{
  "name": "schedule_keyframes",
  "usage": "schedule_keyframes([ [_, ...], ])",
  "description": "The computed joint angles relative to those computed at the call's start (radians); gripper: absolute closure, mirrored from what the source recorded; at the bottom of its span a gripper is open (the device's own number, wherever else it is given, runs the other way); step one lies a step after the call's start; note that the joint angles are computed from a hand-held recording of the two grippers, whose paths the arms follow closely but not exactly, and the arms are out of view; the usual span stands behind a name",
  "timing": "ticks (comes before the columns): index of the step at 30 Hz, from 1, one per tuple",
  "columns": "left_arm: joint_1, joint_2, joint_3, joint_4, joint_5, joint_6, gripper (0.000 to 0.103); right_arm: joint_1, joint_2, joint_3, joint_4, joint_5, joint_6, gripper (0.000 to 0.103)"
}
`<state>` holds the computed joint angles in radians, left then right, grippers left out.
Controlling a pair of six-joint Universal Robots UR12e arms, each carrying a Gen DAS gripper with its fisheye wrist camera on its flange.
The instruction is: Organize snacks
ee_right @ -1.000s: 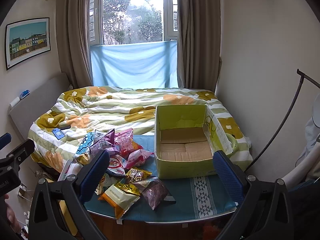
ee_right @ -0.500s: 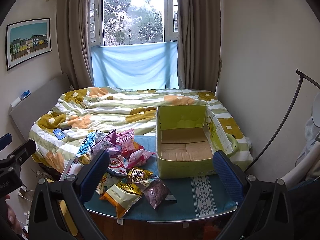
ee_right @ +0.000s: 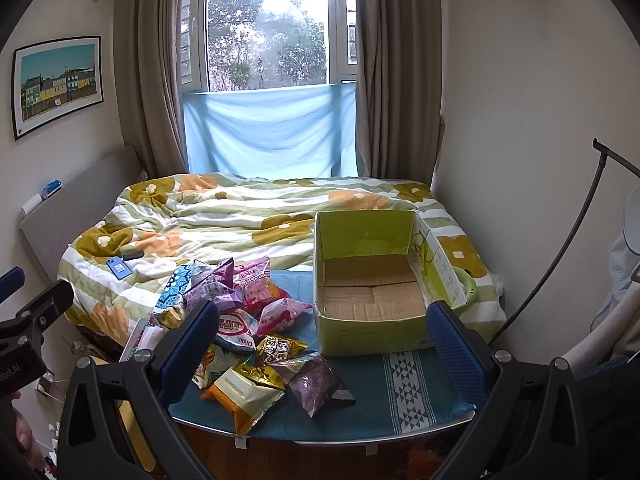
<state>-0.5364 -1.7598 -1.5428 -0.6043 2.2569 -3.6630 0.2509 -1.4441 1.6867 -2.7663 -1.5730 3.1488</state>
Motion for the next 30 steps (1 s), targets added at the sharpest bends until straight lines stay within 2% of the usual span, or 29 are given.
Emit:
schedule_keyframes([
  [10, 0.005, 0.001, 0.003, -0.011, -0.014, 0.001, 0.001, 0.0, 0.0, -0.001, 0.004, 0.005, -0.002, 0.0],
  [15, 0.031, 0.003, 0.007, -0.042, -0.104, 0.008, 0.001, 0.008, 0.001, -0.006, 0.01, -0.019, -0.016, 0.0],
  [18, 0.044, 0.0, -0.014, -0.022, -0.166, 0.03, 0.001, -0.001, 0.001, -0.007, 0.046, 0.006, -0.012, 0.0],
  [20, 0.047, -0.011, -0.017, -0.042, -0.192, 0.024, 0.001, -0.008, 0.0, 0.005, 0.049, 0.014, -0.008, 0.0],
  [25, 0.049, -0.04, -0.03, -0.063, -0.271, -0.06, 0.001, -0.033, 0.005, 0.039, 0.059, 0.031, -0.057, 0.0],
  [30, 0.04, -0.095, -0.013, -0.151, -0.296, -0.195, 0.001, -0.089, 0.028, 0.053, 0.112, 0.169, -0.101, 0.0],
])
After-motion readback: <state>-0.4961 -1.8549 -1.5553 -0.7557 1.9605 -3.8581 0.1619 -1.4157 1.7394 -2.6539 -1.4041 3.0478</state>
